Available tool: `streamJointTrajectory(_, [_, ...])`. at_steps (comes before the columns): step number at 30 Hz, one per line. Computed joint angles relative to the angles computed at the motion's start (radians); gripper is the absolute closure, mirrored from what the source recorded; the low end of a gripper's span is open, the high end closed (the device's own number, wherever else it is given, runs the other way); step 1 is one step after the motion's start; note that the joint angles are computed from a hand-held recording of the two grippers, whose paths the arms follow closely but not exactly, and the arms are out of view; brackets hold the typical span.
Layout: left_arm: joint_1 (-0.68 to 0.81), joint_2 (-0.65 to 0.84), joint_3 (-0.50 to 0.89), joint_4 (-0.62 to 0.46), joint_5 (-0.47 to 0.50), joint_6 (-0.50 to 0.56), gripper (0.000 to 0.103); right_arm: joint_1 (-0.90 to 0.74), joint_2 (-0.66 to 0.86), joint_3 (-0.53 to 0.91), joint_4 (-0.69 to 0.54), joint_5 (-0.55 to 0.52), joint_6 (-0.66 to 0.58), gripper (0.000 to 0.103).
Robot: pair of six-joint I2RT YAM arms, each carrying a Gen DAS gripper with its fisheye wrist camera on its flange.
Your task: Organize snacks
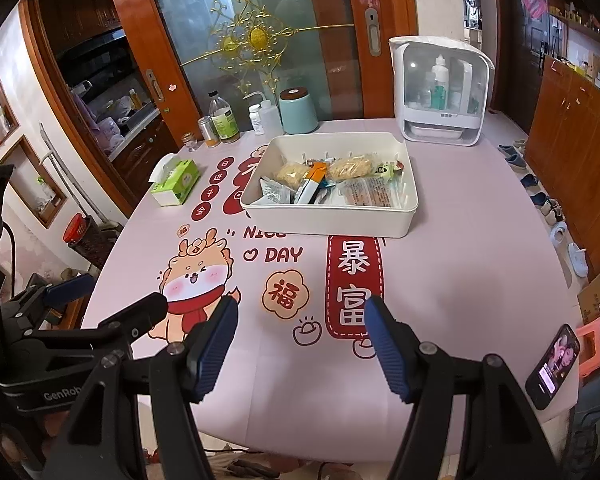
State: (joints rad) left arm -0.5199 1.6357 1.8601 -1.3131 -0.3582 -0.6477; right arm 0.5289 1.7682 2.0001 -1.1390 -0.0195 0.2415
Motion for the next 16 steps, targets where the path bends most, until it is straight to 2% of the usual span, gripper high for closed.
streamJointTrajectory(16, [-0.020, -0.018, -0.021, -0.004, -0.003, -0.020, 0.001, -0.001, -0.025, -0.029, 0.007, -0.002, 0.004, 0.037])
